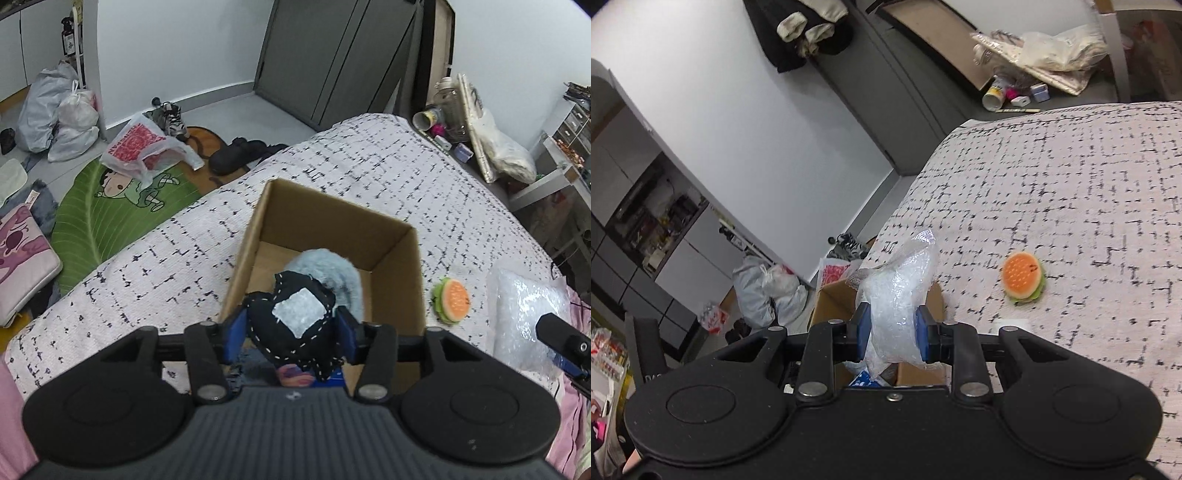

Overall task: Organize soft objects
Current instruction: 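Carry the black item and plastic bag over the box with both tools, then open both tools to drop the black item and bag into the box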

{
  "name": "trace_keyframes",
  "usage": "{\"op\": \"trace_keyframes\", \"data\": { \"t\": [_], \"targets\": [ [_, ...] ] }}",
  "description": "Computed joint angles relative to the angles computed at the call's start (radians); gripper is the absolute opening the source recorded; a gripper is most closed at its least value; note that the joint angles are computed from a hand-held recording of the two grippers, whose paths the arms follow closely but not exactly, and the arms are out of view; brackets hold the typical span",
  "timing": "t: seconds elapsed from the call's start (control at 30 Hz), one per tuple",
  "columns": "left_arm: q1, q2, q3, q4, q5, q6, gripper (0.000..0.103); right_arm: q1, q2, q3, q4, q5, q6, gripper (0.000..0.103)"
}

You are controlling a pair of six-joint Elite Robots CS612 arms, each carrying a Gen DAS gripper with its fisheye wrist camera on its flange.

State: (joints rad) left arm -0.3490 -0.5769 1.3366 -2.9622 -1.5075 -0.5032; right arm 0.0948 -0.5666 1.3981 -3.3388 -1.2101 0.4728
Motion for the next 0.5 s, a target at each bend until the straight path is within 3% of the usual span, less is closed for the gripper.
{"op": "trace_keyframes", "data": {
  "t": [0.2, 0.5],
  "targets": [
    [0.01, 0.005, -0.006, -0.011, -0.002, 0.0, 0.065, 0.018, 0.012, -0.031, 0.043, -0.004, -0.026, 0.026],
    [0.026, 0.004, 0.001, -0.043, -0.049, 0.006, 0.067, 0.05, 0.027, -0.07, 0.112, -0.067, -0.075, 0.027]
  ]
}}
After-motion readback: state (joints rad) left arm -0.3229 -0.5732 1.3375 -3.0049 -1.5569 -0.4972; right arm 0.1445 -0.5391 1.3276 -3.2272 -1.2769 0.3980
